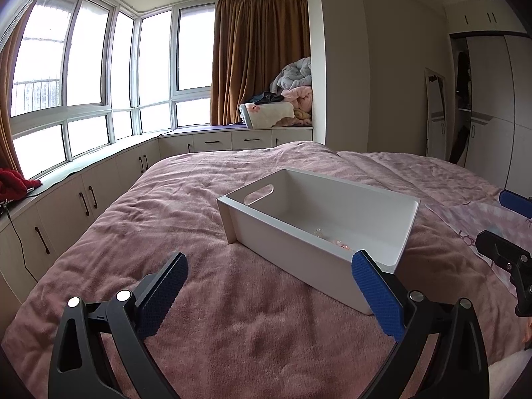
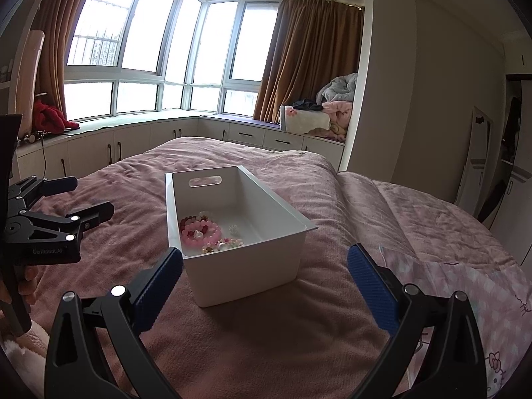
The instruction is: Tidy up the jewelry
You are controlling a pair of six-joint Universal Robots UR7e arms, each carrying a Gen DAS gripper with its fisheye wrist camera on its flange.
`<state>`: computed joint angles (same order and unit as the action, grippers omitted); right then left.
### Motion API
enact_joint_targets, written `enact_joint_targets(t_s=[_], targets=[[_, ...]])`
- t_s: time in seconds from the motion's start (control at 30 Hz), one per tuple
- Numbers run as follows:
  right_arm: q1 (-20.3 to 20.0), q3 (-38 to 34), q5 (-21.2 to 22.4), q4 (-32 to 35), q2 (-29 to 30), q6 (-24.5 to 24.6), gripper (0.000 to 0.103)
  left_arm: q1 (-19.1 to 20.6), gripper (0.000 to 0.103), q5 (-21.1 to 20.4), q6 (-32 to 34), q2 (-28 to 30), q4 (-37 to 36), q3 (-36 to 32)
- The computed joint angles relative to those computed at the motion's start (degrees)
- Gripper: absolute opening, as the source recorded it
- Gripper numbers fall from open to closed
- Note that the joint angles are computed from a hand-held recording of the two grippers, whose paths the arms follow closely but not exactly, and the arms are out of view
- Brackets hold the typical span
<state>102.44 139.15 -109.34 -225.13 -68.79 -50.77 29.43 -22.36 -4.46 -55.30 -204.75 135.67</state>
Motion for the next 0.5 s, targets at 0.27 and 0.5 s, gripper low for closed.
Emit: enact_joint_targets(t_s=[0.27, 0.5], targets=[[-0.09, -0.01, 0.00, -0.08, 0.06, -0.14, 0.098, -0.05, 0.100, 0.04, -0.33, -0.15, 0.21, 0.38], [-0.19, 0.02, 0.10, -0.08, 0.05, -0.12, 0.098, 0.15, 0.100, -0.21, 0.41, 0.11, -0.55, 0.27]])
